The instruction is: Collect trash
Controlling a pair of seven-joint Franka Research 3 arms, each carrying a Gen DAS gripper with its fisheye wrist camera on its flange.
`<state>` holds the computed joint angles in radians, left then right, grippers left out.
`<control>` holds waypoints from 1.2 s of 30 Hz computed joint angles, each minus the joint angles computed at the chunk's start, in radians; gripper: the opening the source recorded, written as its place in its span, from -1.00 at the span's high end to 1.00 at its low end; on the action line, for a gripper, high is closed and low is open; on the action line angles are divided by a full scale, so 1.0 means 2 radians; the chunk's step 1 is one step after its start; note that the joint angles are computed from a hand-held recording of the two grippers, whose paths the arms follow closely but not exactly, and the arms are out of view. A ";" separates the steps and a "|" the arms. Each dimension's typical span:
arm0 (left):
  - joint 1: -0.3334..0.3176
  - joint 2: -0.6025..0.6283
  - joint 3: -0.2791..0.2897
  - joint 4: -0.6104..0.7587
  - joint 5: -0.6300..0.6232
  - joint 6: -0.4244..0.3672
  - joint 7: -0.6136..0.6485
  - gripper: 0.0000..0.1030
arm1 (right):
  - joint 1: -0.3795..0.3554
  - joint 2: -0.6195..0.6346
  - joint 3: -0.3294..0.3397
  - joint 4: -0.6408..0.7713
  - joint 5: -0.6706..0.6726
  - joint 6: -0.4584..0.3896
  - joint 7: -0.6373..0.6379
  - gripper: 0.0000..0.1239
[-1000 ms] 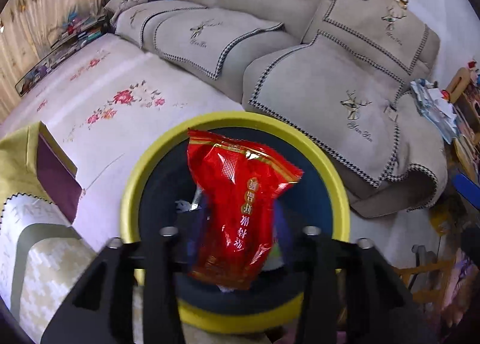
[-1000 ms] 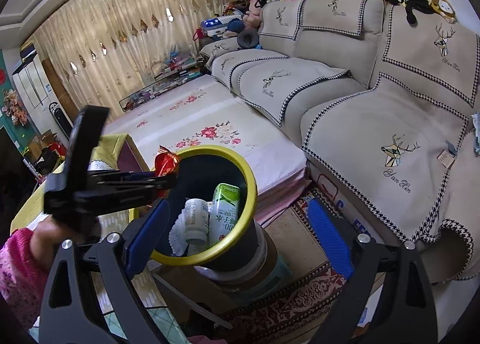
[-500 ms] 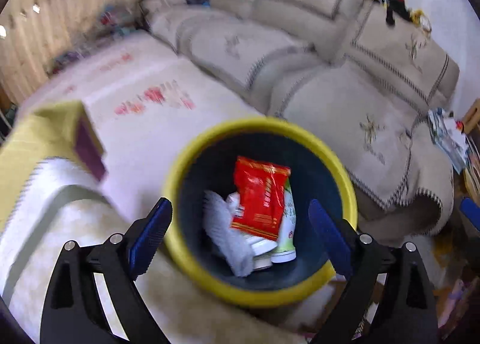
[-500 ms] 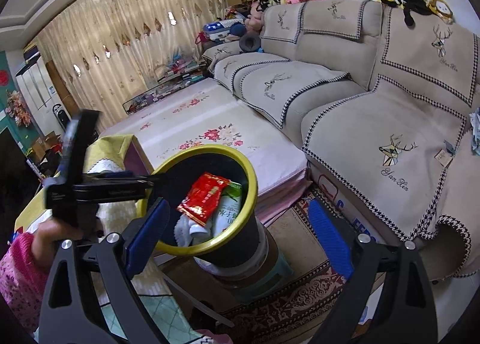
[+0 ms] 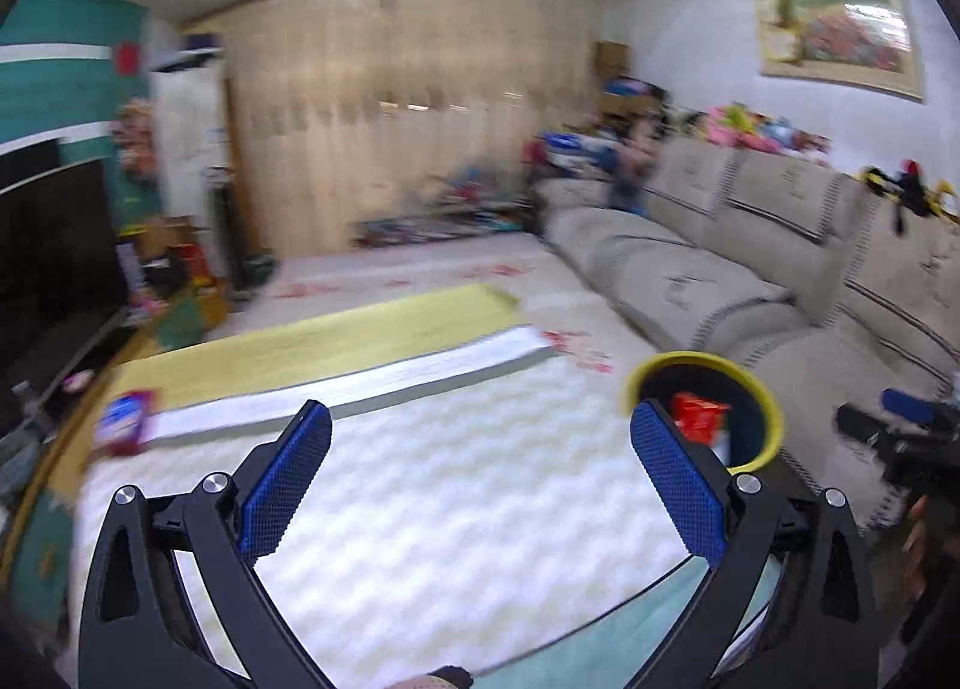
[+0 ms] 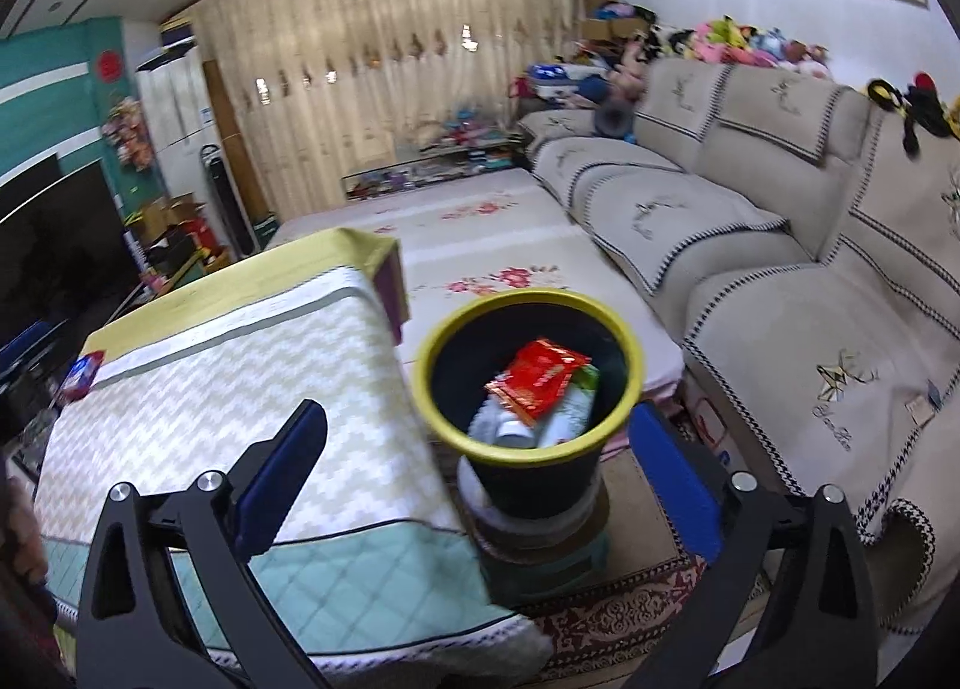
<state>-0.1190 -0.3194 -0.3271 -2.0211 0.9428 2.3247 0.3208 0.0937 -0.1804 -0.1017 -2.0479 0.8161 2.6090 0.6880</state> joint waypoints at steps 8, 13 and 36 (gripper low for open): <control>-0.006 -0.185 -0.007 -0.140 -0.074 -0.092 -0.053 -0.91 | 0.021 -0.081 0.001 -0.069 -0.009 0.024 -0.030 -0.55; 0.000 -0.253 -0.032 -0.169 -0.087 -0.135 -0.069 -0.91 | 0.036 -0.106 -0.010 -0.085 -0.014 0.029 -0.029 -0.55; 0.001 -0.241 -0.050 -0.142 -0.082 -0.170 -0.049 -0.91 | 0.058 -0.115 -0.020 -0.095 -0.002 0.036 -0.034 -0.55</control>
